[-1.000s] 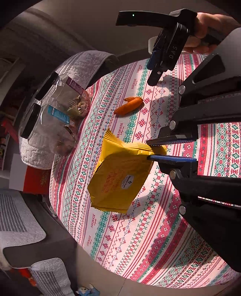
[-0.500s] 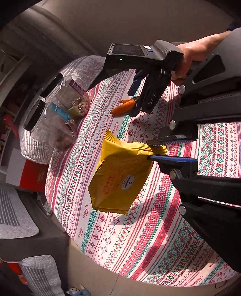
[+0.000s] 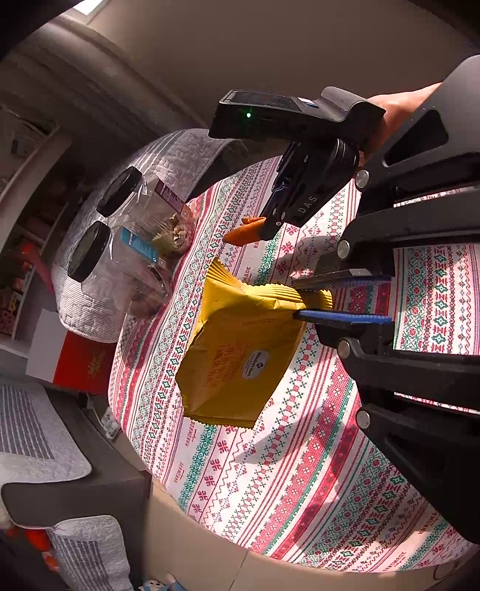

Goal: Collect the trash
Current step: 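Close the right gripper on the orange peel while the left lifts the bag, then carry the bag with the left gripper while the right carries the peel to the bin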

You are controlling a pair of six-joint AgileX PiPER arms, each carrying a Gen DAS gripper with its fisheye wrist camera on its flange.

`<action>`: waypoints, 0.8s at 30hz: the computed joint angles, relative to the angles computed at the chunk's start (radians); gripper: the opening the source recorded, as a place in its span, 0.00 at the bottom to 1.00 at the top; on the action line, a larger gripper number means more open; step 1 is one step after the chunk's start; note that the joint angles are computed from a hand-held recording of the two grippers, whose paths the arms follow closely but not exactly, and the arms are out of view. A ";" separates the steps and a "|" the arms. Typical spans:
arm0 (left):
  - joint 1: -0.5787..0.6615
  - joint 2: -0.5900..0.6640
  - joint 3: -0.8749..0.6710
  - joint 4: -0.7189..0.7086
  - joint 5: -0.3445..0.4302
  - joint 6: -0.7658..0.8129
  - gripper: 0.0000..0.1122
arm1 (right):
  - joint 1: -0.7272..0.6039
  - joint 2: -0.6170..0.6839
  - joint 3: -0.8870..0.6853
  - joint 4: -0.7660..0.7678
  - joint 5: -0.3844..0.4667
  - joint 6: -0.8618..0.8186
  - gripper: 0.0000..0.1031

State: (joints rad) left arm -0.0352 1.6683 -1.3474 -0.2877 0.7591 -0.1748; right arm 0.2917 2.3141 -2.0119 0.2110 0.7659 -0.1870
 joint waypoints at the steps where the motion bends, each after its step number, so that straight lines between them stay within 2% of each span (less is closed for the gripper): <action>1: 0.000 -0.005 -0.003 -0.004 0.002 -0.001 0.10 | -0.001 -0.019 0.020 0.017 -0.010 -0.012 0.18; 12: -0.069 -0.033 -0.057 0.024 0.013 -0.089 0.10 | -0.055 -0.174 0.176 0.113 -0.045 -0.062 0.18; 24: -0.217 0.011 -0.099 0.102 0.008 -0.190 0.10 | -0.214 -0.398 0.391 0.249 -0.039 -0.214 0.18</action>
State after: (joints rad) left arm -0.2520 1.6792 -1.4468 -0.1856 0.7667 -0.3648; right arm 0.0777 1.9158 -1.6206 0.4595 0.7264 -0.4014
